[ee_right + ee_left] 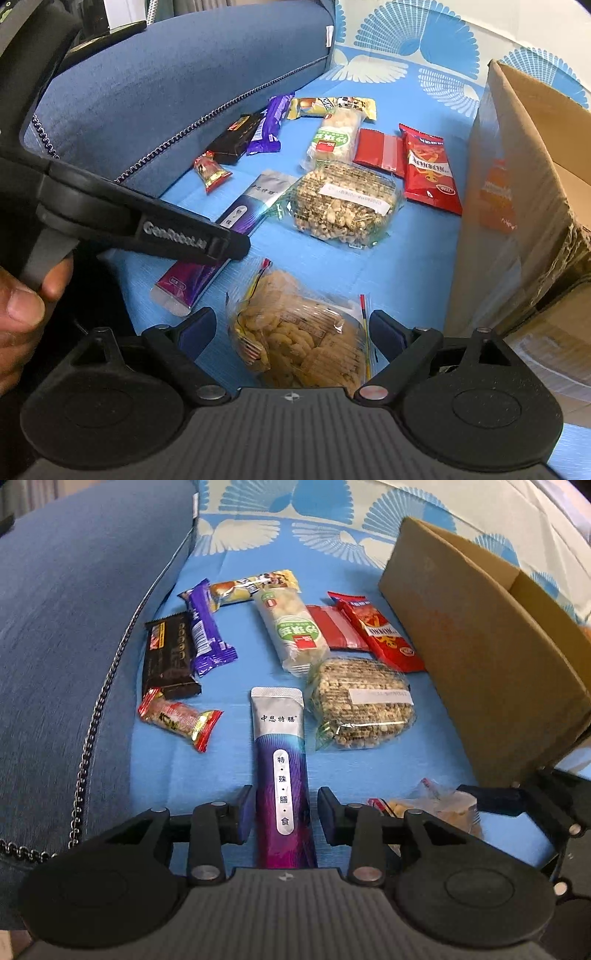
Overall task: Organize snacks
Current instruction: 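Close the right gripper on the clear biscuit bag while the left gripper lifts the purple tube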
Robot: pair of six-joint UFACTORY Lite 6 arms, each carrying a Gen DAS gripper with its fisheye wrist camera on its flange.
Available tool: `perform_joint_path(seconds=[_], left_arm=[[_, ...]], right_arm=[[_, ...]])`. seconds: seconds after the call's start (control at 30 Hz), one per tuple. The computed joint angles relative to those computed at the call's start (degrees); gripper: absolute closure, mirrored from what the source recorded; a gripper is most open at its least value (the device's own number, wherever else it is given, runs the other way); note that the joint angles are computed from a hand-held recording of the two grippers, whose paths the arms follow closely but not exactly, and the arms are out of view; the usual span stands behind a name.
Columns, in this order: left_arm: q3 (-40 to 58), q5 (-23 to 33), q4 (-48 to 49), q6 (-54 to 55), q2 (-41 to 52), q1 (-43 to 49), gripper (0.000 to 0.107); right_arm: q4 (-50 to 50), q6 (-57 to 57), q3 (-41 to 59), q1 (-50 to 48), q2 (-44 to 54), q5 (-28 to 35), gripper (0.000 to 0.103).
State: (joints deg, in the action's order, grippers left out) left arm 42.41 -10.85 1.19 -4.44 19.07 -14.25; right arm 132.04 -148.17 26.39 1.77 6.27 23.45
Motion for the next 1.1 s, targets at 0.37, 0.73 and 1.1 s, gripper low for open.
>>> perform_joint_path(seconds=[0.37,0.73,1.1], left_arm=[[0.3,-1.4,-19.8,20.3,1.1,-2.8,0.069],[-1.0,-2.3,-16.2,16.1,-0.2,-2.4,0.085],[-6.6,-8.1,-3.2,2.4,-6.4,-0.2,0.086]], right_arm=[[-0.4,0.2,-0.1,-0.5,-0.3,0.1,0.016],[0.9,-1.5,-1.3,-1.9,-1.7,1.2,0.034],[-3.5,1.7,-5.9,-6.0,-10.9,6.8,0.035]])
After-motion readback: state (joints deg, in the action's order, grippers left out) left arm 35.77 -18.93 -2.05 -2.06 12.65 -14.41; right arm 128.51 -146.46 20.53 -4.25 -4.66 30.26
